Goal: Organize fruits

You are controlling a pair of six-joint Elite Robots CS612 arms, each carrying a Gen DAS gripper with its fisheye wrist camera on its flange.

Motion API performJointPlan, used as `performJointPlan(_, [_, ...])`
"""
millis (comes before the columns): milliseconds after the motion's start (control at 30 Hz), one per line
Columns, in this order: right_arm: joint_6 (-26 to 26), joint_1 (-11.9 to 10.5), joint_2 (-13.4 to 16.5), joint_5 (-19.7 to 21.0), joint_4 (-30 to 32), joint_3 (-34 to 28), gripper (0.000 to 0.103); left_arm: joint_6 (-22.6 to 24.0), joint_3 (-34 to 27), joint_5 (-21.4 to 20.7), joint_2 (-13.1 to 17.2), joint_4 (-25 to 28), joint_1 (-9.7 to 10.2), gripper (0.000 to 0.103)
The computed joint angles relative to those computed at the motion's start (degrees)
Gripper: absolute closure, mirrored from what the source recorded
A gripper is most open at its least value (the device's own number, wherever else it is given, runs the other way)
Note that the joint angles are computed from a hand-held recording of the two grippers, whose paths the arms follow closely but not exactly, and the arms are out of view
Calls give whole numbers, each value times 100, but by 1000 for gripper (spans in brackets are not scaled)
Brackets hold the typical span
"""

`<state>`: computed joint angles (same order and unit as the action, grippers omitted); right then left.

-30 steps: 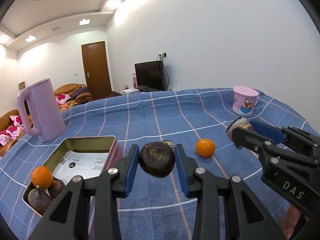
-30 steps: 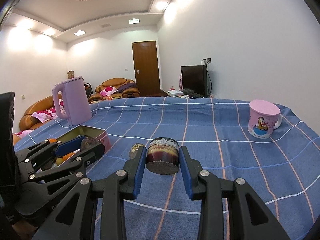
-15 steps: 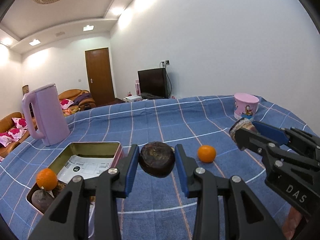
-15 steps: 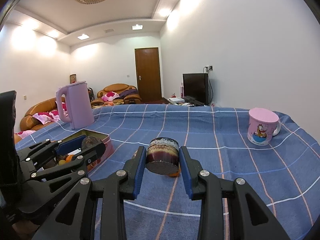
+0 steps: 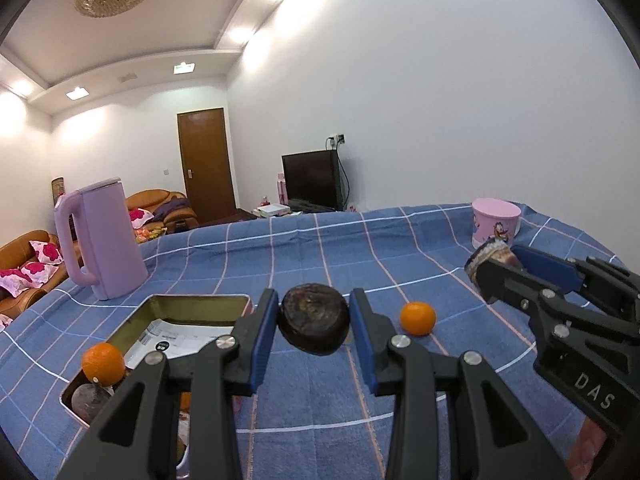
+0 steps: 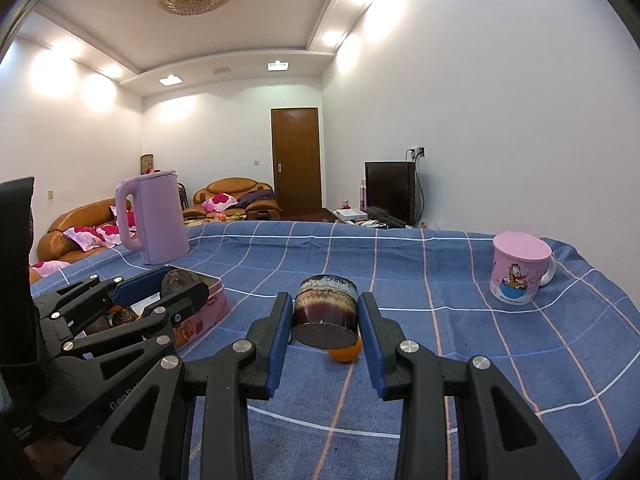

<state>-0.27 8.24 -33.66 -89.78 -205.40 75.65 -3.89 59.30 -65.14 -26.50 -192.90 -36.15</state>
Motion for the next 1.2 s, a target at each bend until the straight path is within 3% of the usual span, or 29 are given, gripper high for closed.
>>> performJointPlan(1200, [-454, 332, 423, 615, 1123, -1153, 67, -711, 257, 308, -226, 588, 418, 65])
